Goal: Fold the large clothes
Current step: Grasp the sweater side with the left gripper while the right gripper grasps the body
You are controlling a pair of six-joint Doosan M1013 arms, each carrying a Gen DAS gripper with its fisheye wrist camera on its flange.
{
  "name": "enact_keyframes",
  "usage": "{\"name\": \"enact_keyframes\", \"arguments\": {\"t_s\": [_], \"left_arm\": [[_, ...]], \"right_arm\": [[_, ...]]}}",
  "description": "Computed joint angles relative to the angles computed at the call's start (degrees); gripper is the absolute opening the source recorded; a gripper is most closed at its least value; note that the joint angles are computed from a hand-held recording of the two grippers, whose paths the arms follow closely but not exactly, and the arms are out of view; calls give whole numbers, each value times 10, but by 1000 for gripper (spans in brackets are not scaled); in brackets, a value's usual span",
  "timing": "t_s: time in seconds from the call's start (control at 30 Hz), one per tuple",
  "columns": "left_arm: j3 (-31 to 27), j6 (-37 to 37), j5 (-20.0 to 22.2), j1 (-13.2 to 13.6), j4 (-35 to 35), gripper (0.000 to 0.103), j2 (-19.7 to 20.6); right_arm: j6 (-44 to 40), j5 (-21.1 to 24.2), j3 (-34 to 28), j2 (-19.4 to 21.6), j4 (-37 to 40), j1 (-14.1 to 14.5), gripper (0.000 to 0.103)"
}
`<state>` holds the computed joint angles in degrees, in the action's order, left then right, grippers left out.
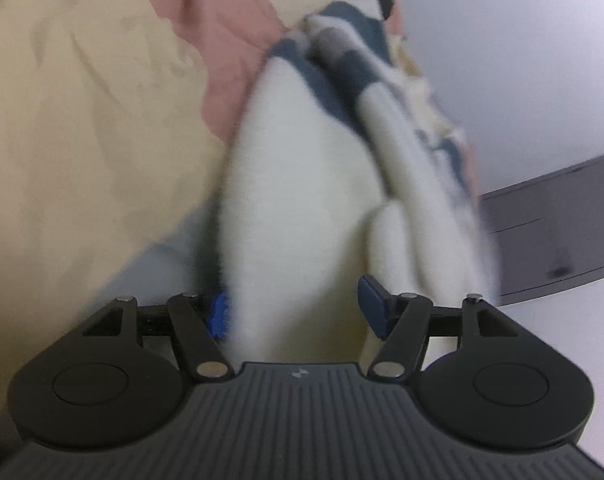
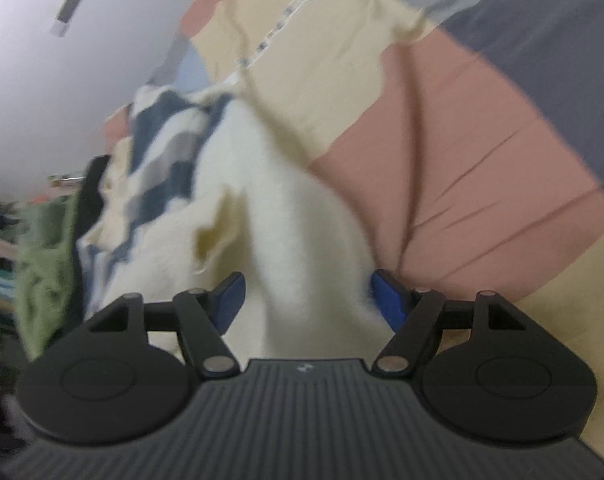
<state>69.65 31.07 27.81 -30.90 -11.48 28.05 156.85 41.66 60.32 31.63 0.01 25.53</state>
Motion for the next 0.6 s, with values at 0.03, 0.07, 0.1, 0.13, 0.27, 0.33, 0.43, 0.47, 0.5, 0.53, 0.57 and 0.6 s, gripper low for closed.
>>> {"name": "enact_keyframes", "arguments": {"t_s": [0.03, 0.07, 0.1, 0.13, 0.27, 0.33, 0.43, 0.47, 0.5, 0.53, 0.57, 0.6], "left_arm": [[7, 16, -16, 1, -28, 69, -2], [7, 23, -21, 2, -43, 69, -1], [6, 23, -17, 2, -47, 69, 0], [3, 27, -9, 2, -53, 69, 2], [-15, 58, 29, 0, -67, 69, 12], [-15, 80, 30, -1, -89, 69, 12], [-16, 129, 40, -2, -138, 69, 14], [-20, 121, 47, -5, -115, 68, 14], [-25, 100, 55, -10, -81, 63, 14], [-29, 85, 58, -12, -62, 58, 15], [-29, 72, 61, -14, -50, 42, 14], [-26, 63, 58, -14, -47, 24, 12]], "right_arm": [[-24, -34, 13, -5, 42, -3, 72], [-67, -67, 27, -9, 101, -6, 72], [-117, -85, 35, -12, 156, -9, 72], [-151, -89, 33, -11, 183, -8, 72], [-95, -6, -12, 9, 85, 5, 68], [-67, 49, -38, 22, 38, 12, 67], [-99, 81, -65, 35, 18, 20, 56], [-105, 84, -68, 35, 18, 22, 33], [-111, 84, -67, 35, 23, 22, 27], [-116, 80, -64, 32, 26, 21, 23], [-119, 74, -61, 29, 24, 22, 20], [-122, 61, -54, 23, 26, 21, 20]]}}
